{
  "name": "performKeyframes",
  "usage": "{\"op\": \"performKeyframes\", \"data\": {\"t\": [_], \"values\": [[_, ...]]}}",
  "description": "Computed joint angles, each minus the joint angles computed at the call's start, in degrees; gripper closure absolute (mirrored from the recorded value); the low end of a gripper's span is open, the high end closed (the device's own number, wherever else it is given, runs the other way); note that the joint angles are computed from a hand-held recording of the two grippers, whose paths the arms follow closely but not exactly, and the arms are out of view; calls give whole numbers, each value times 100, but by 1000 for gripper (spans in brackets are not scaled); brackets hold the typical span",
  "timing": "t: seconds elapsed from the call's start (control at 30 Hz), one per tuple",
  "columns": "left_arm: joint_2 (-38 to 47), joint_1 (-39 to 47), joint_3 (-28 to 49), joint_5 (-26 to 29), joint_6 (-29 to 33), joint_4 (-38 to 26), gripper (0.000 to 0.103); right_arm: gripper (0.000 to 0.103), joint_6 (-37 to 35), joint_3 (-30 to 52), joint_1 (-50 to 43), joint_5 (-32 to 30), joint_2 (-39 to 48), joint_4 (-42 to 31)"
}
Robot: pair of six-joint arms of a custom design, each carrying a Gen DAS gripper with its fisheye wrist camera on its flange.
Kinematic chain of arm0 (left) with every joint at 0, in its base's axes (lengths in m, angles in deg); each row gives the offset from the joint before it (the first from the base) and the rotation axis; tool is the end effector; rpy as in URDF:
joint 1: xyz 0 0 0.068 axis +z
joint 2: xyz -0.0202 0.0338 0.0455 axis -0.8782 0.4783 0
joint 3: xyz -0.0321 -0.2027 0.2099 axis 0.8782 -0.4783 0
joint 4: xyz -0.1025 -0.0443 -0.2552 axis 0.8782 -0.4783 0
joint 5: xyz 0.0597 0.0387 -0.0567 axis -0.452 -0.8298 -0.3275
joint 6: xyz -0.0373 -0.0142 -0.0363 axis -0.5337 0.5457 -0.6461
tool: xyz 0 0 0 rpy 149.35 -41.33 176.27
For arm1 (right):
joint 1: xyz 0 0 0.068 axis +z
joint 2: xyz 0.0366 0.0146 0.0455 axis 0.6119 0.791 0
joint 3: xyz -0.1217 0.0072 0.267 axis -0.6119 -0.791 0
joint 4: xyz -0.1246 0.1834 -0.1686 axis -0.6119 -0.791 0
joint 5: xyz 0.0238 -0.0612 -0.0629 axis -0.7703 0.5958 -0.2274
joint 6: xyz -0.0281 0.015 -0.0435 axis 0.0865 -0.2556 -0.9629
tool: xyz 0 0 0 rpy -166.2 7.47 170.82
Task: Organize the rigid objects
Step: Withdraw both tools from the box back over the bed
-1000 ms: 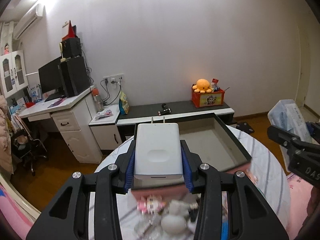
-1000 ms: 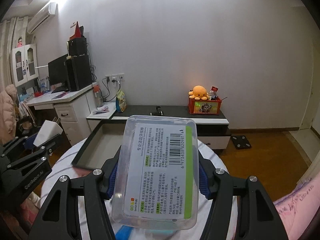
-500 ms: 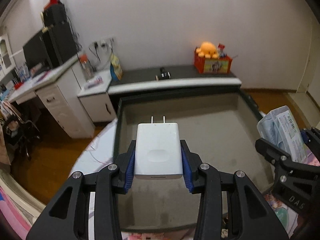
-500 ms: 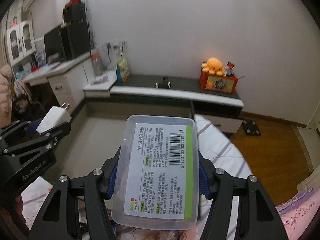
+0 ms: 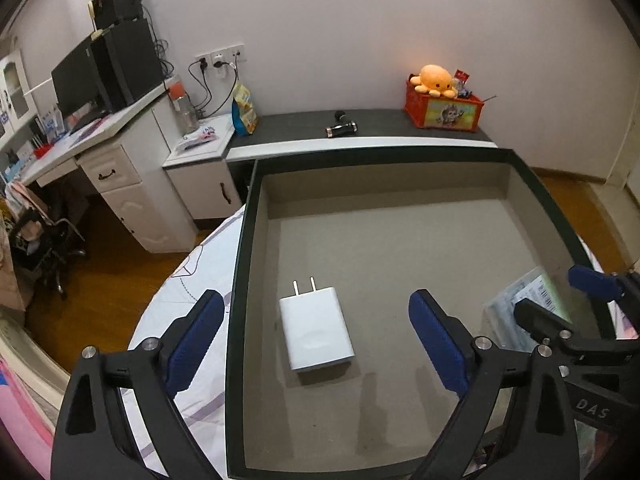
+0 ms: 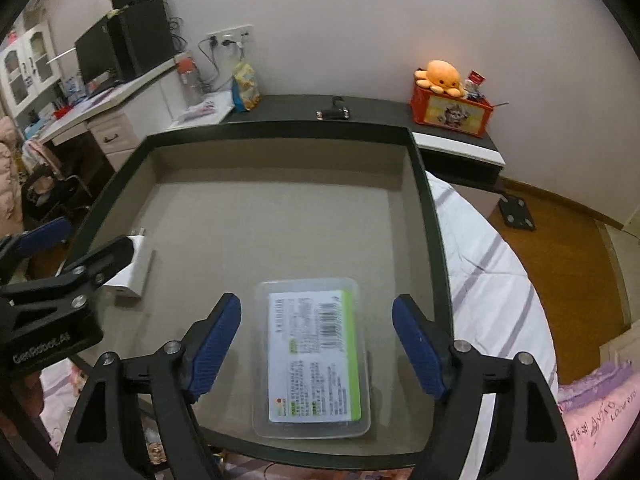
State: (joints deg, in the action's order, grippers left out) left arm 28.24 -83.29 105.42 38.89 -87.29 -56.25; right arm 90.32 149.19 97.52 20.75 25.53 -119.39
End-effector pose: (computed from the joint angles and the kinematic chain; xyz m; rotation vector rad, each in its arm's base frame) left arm 0.2326 -0.0880 0.1639 0.3588 2.4048 -0.0174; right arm 0.1824 0.2790 0.2156 0.1444 2.5491 0.0145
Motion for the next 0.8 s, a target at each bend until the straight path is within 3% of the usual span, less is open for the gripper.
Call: {"op": "performKeyframes", "data": {"t": [0.23,0.43,0.63,0.73,0.8], "values": [[100,-54,68,-94,14,-103,8,23,41,48,-7,3,-15,-61],[-606,-79,-48,-194,-5,-391,8,23,321,166,241,289,-226,-381],[-2270,-243,-357,-366,-23,-1261,8,23,1077,566,925,1034,-461,-1239],[-3339,-285,-432,-281,-49,-1974,8,23,1763,984,1480,1502,-423,-2067],[-4160,-562,-431,-551,-164,-2577,8,23,2335,1361,1900,1798,-321,-2757]]}}
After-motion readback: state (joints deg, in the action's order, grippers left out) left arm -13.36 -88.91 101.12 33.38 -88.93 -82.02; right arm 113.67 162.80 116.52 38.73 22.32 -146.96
